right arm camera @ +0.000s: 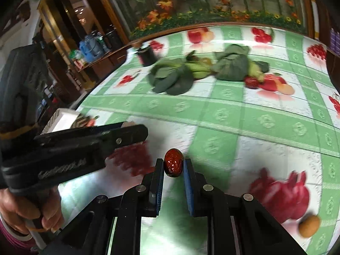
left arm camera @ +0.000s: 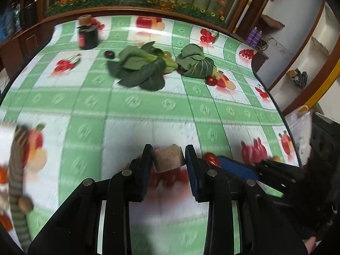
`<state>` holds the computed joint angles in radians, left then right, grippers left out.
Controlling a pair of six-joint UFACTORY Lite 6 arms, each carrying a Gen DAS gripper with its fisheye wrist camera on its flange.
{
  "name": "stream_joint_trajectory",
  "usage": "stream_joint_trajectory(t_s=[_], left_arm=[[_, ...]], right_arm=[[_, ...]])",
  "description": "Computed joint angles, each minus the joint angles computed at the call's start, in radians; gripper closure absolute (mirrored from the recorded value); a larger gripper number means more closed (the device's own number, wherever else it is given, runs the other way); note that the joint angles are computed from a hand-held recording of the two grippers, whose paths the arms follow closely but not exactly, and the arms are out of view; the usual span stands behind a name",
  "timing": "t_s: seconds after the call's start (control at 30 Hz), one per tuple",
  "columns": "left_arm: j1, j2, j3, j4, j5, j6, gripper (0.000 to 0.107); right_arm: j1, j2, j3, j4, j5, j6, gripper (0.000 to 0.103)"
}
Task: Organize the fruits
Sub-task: 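Carry the date and cake over the white tray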
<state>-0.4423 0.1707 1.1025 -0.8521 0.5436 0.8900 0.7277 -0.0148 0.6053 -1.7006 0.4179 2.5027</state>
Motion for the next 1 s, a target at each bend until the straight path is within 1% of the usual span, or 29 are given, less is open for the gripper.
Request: stream_joint_trajectory(t_s=[0.1,0.27,0.43,0.5,0.63,0.8,0.9,1.0], left_arm=[[0.099,-0.096,-0.09,-0.033,0.079,0.059,0.077],[0.288,-0.223,-0.187,-0.038,0.189,0.159,0.077],[0.515,-0.276,-0.205,-0.02,0.302,0.253,0.077],[0.601,-0.273,-0.191,-0.013,0.341,0.286,0.076],[0.772,-0.242,-0.15,-0.002,0.394,0.368,0.076],[0.929,-0.161,-0.087,0.02,0.42,0.431,0.076],[0.997,-0.127,-0.057,0.03,0.432,0.461,0.076],[1.05,-0.1,-0.039,0.037,0.424,0.495,0.076]], right_arm=[[0.063,0.062,0.054,-0.014,0.015,0.048,0.085],[0.148,0.174,0.165,-0.006,0.028,0.071,0.085],[0.212,0.303,0.331,0.057,0.03,-0.01,0.085],[0.231,0.348,0.393,0.082,0.027,-0.049,0.085],[0.269,0.456,0.554,0.191,0.024,-0.204,0.085],[0.295,0.586,0.753,0.322,0.014,-0.387,0.085],[0.299,0.646,0.846,0.391,0.002,-0.481,0.085],[0.304,0.715,0.956,0.479,-0.008,-0.596,0.085]])
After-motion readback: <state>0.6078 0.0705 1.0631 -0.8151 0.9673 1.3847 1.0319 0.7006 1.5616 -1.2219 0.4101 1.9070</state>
